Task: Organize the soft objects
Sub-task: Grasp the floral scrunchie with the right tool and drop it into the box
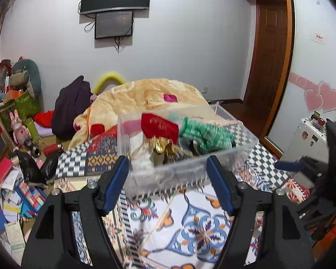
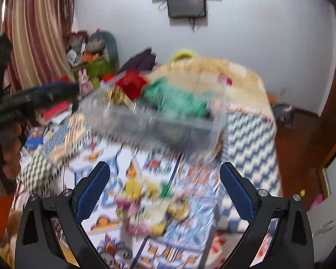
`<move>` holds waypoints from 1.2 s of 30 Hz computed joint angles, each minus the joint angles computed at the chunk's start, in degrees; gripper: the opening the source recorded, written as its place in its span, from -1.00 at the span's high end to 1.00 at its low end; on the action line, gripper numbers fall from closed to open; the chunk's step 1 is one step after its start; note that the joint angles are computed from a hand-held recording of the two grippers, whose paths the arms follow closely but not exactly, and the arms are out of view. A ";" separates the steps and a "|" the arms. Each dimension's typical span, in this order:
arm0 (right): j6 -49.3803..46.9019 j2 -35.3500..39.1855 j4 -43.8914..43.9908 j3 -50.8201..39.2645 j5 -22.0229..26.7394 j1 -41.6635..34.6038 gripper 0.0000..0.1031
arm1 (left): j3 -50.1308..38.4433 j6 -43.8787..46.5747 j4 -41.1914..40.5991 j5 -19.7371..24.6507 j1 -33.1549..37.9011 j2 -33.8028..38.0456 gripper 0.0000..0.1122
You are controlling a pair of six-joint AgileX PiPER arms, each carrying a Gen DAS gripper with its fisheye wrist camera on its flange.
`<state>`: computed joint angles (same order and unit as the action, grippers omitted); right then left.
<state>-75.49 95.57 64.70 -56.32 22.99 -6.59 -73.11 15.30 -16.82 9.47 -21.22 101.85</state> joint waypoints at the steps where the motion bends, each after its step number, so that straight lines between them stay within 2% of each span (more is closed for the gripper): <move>1: 0.51 0.64 -1.02 0.26 -0.08 0.17 -0.90 | 1.00 0.03 -0.05 -0.40 -0.02 -0.33 -0.31; 4: 4.52 3.06 -5.75 0.27 -1.07 1.53 -0.90 | 2.40 -0.53 0.14 -0.72 -0.07 -0.59 -0.31; 7: 4.16 3.82 -5.69 0.64 -0.38 1.91 -0.90 | 2.70 2.74 -4.02 -0.51 0.15 -0.38 -0.31; 10: 3.39 4.82 -6.41 0.18 -0.87 2.65 -0.75 | 3.38 -1.02 -0.52 -1.50 -0.07 -0.62 -0.31; 12: 2.12 4.37 -6.18 1.31 -3.90 4.09 -0.38 | 3.84 -1.96 0.28 -2.22 -0.16 -0.86 -0.31; 13: 1.02 4.03 -5.79 1.77 -4.18 4.28 -0.28 | 3.86 -0.25 -1.49 -2.27 -0.05 -0.87 -0.31; 15: -0.83 3.50 -4.43 2.22 -4.44 4.50 0.18 | 3.86 1.27 -3.06 -2.21 0.03 -0.91 -0.31; 17: -0.05 3.30 -5.08 1.84 -4.44 4.74 0.42 | 3.74 -1.89 0.19 -2.38 -0.15 -0.92 -0.31; 18: -1.03 3.04 -3.72 1.66 -3.91 4.52 0.47 | 3.79 -2.73 1.09 -2.61 -0.18 -1.05 -0.31; 25: -11.39 -1.05 8.96 0.65 -4.08 3.90 0.47 | 3.50 -2.42 0.91 -3.46 0.05 -1.98 -0.31; 28: -12.62 -1.38 11.94 -2.26 -4.51 3.79 0.47 | 3.33 -6.81 5.33 -4.08 -0.01 -2.37 -0.31; 31: -11.46 0.38 12.71 -6.71 -4.65 3.94 0.47 | 3.29 -7.00 5.31 -4.85 0.07 -2.79 -0.31; 34: -5.23 3.76 7.85 -12.09 -5.50 5.44 0.46 | 3.35 -13.72 11.90 -5.88 -0.03 -3.08 -0.35; 36: 0.32 6.79 3.00 -16.15 -5.28 6.45 0.45 | 3.03 -12.66 10.79 -5.91 0.11 -3.07 -0.35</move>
<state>-75.17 102.36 67.70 -72.47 17.71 -0.14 -70.08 2.64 -6.03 3.56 -21.10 98.79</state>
